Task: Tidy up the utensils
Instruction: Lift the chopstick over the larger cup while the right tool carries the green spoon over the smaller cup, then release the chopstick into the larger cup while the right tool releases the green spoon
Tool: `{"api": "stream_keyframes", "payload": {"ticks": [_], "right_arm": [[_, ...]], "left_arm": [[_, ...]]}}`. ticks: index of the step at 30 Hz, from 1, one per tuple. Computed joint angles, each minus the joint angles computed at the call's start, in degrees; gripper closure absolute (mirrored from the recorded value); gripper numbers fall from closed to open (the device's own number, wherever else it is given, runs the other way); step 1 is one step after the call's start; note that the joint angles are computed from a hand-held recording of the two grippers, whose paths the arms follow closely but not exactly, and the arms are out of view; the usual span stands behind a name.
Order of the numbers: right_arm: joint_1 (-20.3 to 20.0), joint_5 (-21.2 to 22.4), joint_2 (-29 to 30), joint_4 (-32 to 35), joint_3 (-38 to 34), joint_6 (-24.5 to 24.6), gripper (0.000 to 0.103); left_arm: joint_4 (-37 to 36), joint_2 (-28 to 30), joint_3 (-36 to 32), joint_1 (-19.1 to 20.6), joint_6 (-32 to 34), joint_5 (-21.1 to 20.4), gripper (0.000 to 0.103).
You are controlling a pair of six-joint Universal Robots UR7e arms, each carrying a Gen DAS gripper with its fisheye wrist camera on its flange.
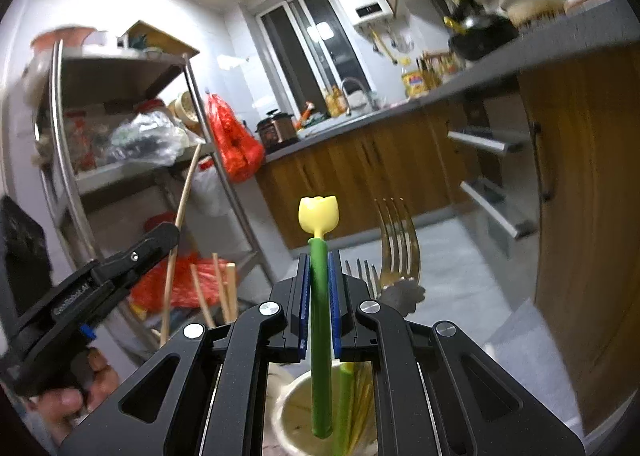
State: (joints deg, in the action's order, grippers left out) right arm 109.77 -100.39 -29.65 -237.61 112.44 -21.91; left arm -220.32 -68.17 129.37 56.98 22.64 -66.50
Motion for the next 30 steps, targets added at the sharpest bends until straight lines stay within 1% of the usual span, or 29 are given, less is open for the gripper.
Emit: {"api": "stream_keyframes", "payload": {"ticks": [4, 8, 10, 12, 16, 20, 22, 26, 30], "right_arm": [[0.4, -2.7, 2.2, -1.1, -1.9, -4.0, 0.093], [0.6, -3.3, 3.0, -2.4, -1.0, -8.0, 0.093], [0.6, -3.3, 2.7, -2.4, 0.0, -8.7, 0.093], [0.4, -2.8, 2.0, -2.0, 1.3, -8.9, 0.093], [0.4, -2.4, 0.0, -0.6, 4.2, -8.3, 0.093], [-0.2, -1.9, -2.1, 1.8, 7.0, -5.7, 0.093], [-0.4, -1.3, -2.9, 3.4, 8.0, -4.9, 0.093], [0.0, -1.8, -3.0, 7.3, 8.1, -4.9, 0.093], [0.8, -3.4, -2.8, 10.5, 6.9, -5.0, 0.093]], "left_arm": [[-2.9, 1.8, 0.6, -0.3, 2.1, 0.8, 0.097], [-4.4, 1.5, 2.6, -0.6, 4.4, 0.9, 0.097], [-3.8, 0.5, 3.8, -0.5, 4.3, 0.4, 0.097], [-2.5, -0.6, 4.7, -0.4, 4.0, -0.2, 0.097], [0.4, -3.1, 6.8, -1.1, 4.2, 1.1, 0.097], [7.0, -6.4, 8.4, -1.7, 2.9, 3.1, 0.097], [9.0, -7.6, 9.2, -2.0, 2.3, 4.1, 0.098], [12.3, -9.1, 9.8, -1.9, -0.2, 6.3, 0.098], [13.4, -9.6, 9.9, -1.9, -0.9, 7.4, 0.098]]}}
